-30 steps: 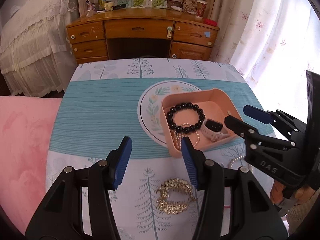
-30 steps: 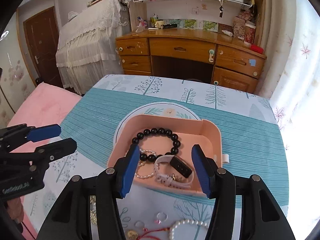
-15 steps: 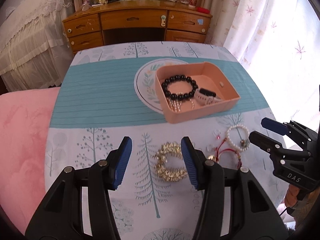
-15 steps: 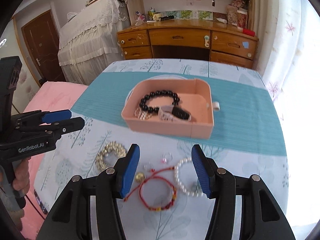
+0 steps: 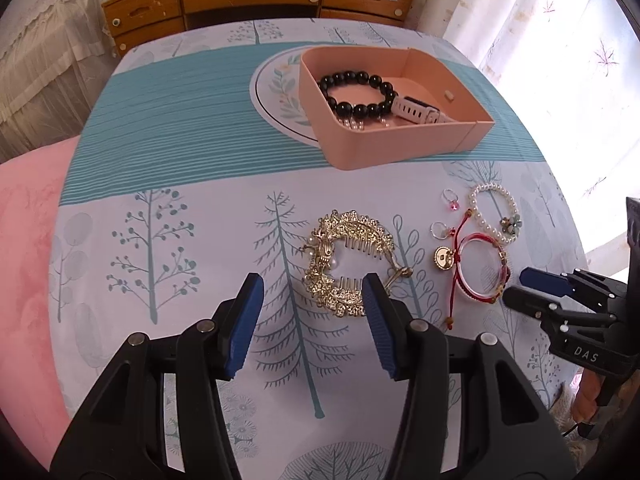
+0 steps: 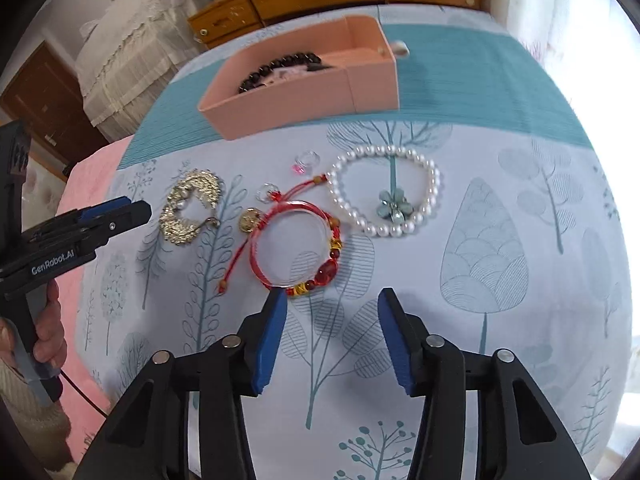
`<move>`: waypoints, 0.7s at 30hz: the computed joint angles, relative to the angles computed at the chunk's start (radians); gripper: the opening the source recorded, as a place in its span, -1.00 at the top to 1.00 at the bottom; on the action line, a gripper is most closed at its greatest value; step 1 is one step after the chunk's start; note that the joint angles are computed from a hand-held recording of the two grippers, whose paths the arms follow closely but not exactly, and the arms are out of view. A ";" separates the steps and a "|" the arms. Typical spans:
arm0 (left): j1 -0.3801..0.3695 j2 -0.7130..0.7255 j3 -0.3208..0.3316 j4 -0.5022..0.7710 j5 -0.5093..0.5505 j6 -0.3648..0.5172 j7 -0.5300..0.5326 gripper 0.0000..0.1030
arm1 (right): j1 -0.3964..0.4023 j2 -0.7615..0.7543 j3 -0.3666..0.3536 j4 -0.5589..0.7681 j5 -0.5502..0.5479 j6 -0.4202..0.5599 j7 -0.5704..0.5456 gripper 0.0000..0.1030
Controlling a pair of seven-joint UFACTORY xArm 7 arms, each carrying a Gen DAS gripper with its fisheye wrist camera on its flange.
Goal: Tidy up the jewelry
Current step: 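Grasp the gold leaf brooch with the left tool while the right tool grasps the red bracelet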
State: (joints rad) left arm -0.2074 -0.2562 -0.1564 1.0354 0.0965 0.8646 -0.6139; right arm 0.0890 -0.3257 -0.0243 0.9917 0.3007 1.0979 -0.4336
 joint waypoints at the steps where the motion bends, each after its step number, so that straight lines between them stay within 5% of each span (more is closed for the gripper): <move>1: -0.001 0.008 0.003 0.002 -0.005 -0.004 0.005 0.07 | -0.002 -0.007 0.002 -0.012 0.000 -0.018 0.004 0.14; 7: 0.000 0.065 0.015 0.027 -0.021 -0.016 0.023 0.07 | 0.010 -0.016 0.022 -0.040 -0.027 -0.068 0.010 0.20; 12: 0.001 0.108 0.023 0.050 -0.028 -0.022 0.028 0.07 | 0.027 -0.041 0.047 -0.075 -0.092 -0.128 0.009 0.64; 15: 0.001 0.121 0.025 0.058 -0.023 -0.031 0.025 0.07 | 0.039 -0.045 0.056 -0.072 -0.120 -0.144 0.017 0.73; 21: -0.003 0.148 0.022 0.085 0.018 -0.023 0.008 0.62 | 0.047 -0.066 0.027 -0.082 -0.098 -0.121 -0.004 0.75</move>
State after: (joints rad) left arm -0.2101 -0.1087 -0.1344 1.1201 0.1142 0.8416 -0.6054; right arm 0.1358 -0.3922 0.0027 0.9100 0.2028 0.9766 -0.4376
